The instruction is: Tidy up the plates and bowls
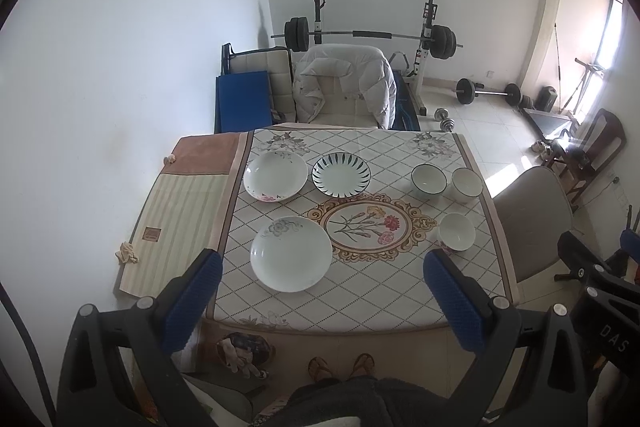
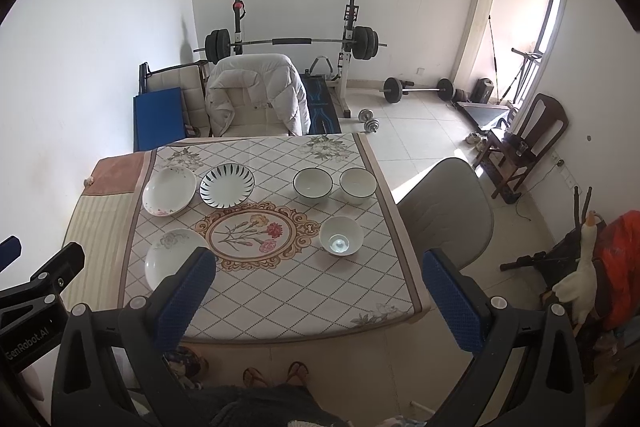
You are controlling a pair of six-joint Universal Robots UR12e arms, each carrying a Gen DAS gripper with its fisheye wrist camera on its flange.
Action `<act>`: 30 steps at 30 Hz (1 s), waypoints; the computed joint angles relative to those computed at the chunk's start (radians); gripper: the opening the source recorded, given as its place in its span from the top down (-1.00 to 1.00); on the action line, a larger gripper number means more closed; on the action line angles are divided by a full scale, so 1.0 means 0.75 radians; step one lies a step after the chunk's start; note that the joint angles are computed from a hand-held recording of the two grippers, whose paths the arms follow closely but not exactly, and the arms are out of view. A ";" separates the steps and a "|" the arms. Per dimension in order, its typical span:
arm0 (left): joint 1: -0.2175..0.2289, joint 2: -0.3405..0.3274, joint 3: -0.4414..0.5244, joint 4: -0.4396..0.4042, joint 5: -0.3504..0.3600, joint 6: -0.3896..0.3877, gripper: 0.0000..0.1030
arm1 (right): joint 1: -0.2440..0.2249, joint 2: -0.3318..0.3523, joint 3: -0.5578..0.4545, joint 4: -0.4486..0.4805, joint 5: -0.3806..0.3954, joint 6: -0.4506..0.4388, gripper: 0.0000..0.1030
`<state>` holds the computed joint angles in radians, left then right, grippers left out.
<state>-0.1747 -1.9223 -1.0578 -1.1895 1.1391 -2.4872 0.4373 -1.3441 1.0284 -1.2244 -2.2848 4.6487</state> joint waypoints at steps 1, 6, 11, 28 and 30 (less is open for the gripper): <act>0.000 -0.001 0.001 0.001 0.002 0.001 -1.00 | -0.002 0.001 0.000 -0.007 0.000 -0.003 -1.00; -0.008 -0.026 0.021 0.032 0.012 -0.029 -1.00 | -0.022 -0.012 0.045 -0.075 0.021 -0.014 -1.00; -0.025 -0.114 0.090 0.044 0.054 -0.137 -1.00 | -0.081 -0.059 0.204 -0.256 0.029 -0.097 -1.00; -0.112 -0.584 0.493 -0.228 0.518 -0.183 -1.00 | -0.416 0.166 0.512 -1.091 0.823 -0.900 -1.00; -0.112 -0.669 0.603 -0.324 0.532 -0.197 -0.99 | -0.444 0.225 0.502 -1.125 0.929 -0.909 -1.00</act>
